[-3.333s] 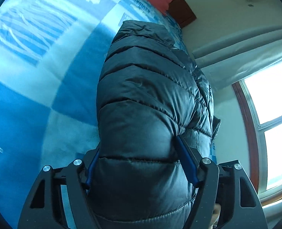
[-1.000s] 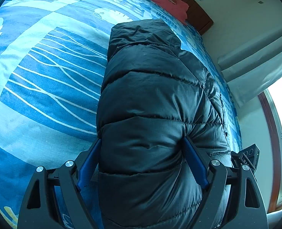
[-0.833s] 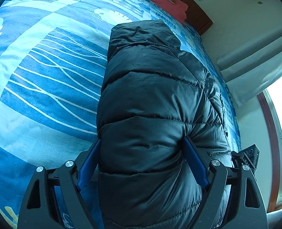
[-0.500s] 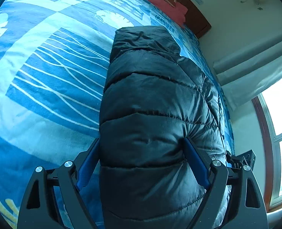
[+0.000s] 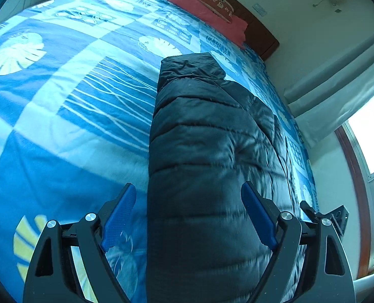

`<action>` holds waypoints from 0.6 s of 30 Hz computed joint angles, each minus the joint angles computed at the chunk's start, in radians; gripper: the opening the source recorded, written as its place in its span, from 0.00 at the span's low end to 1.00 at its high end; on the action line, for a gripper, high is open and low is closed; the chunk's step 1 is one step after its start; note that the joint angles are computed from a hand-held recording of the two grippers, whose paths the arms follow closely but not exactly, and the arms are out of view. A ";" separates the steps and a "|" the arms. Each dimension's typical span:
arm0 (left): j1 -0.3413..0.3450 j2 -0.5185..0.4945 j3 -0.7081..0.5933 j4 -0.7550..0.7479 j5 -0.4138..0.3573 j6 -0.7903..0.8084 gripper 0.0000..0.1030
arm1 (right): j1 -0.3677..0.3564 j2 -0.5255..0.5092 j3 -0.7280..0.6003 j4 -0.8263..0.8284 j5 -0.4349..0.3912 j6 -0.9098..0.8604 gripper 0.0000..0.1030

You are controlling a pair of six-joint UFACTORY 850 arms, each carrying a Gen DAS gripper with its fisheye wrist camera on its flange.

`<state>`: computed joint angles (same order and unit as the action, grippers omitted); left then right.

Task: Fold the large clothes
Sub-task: 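Lay the bundle flat on the bed and open both tools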

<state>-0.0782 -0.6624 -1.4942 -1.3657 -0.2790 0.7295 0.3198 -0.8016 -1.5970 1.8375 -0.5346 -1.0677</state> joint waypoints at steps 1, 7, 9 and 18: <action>-0.003 0.011 0.015 -0.014 0.007 0.017 0.81 | 0.004 0.013 0.021 0.021 -0.007 -0.017 0.60; -0.033 0.099 0.138 -0.178 0.050 0.184 0.81 | 0.024 0.097 0.147 0.134 -0.044 -0.128 0.60; -0.045 0.141 0.196 -0.338 0.068 0.339 0.81 | 0.030 0.132 0.200 0.190 -0.057 -0.177 0.60; -0.096 0.258 0.338 -0.578 0.160 0.576 0.81 | 0.072 0.263 0.370 0.323 0.030 -0.328 0.60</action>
<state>-0.1742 -0.4046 -1.1560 -1.9435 -0.1190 1.3052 0.3917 -0.5388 -1.2272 2.1603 -0.5048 -1.3957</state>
